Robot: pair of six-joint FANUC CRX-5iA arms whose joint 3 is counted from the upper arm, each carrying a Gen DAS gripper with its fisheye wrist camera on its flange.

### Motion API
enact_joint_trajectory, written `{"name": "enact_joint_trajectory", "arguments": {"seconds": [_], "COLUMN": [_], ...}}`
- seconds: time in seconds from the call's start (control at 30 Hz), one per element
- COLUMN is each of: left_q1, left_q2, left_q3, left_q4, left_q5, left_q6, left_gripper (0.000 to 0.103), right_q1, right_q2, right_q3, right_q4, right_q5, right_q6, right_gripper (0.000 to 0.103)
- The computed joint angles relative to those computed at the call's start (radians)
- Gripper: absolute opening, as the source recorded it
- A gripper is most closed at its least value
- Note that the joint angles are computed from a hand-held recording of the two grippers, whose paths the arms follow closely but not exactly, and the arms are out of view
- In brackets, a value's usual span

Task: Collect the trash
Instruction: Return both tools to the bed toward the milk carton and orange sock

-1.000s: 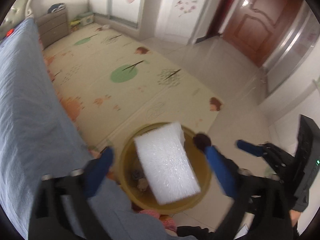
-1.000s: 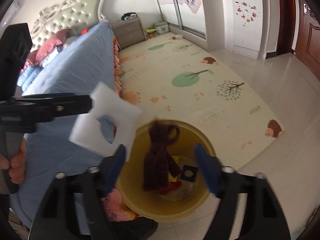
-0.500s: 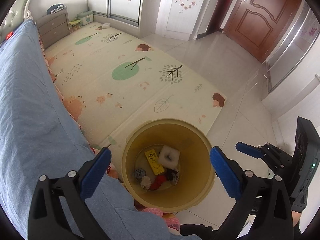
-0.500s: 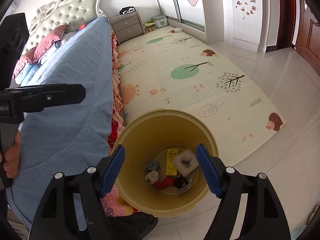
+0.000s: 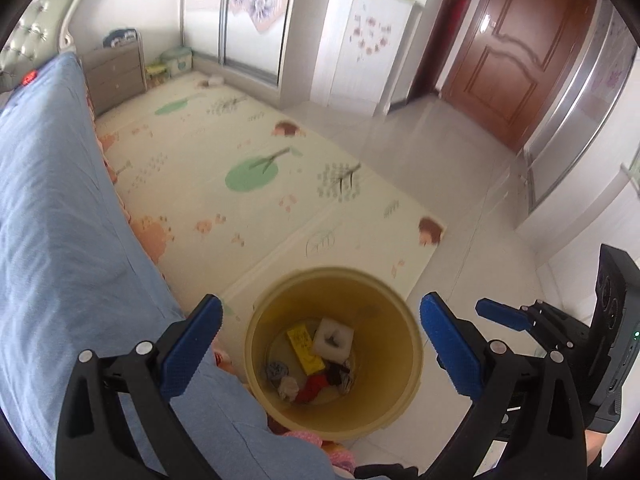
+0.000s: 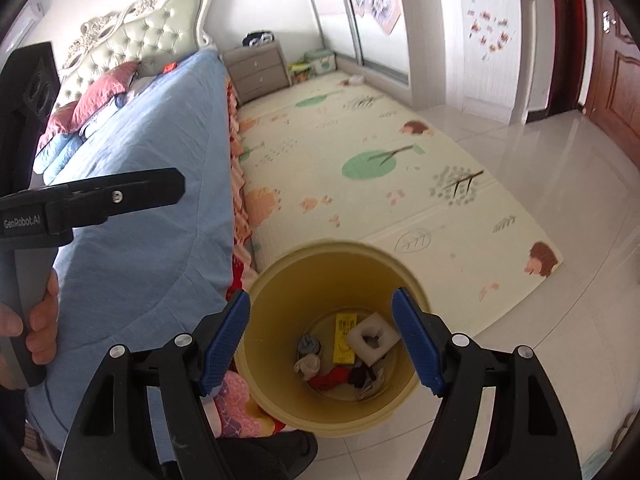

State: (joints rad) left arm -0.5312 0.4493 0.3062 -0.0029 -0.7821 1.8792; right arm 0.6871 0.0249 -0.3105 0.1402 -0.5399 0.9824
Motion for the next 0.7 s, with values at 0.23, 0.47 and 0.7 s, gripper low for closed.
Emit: {"name": "enact_joint_trajectory", "arguments": {"seconds": [0.23, 0.47, 0.7], "left_q1": [-0.006, -0.061, -0.103], "left_q2": [-0.141, -0.390, -0.646], "left_q3": [-0.140, -0.290, -0.425], "left_q4": [-0.063, -0.422, -0.669], "left_q5": [0.076, 0.040, -0.116], "left_q6": [0.070, 0.375, 0.588], "left_gripper": [0.099, 0.099, 0.099], "right_q1": [0.067, 0.145, 0.234], "right_q2": [-0.075, -0.104, -0.092], "right_q3": [-0.059, -0.073, -0.081], "right_q4": [0.140, 0.231, 0.329], "right_q5": [0.074, 0.173, 0.352], "right_q6": [-0.092, -0.146, -0.218], "right_gripper": [0.072, 0.073, 0.083]}}
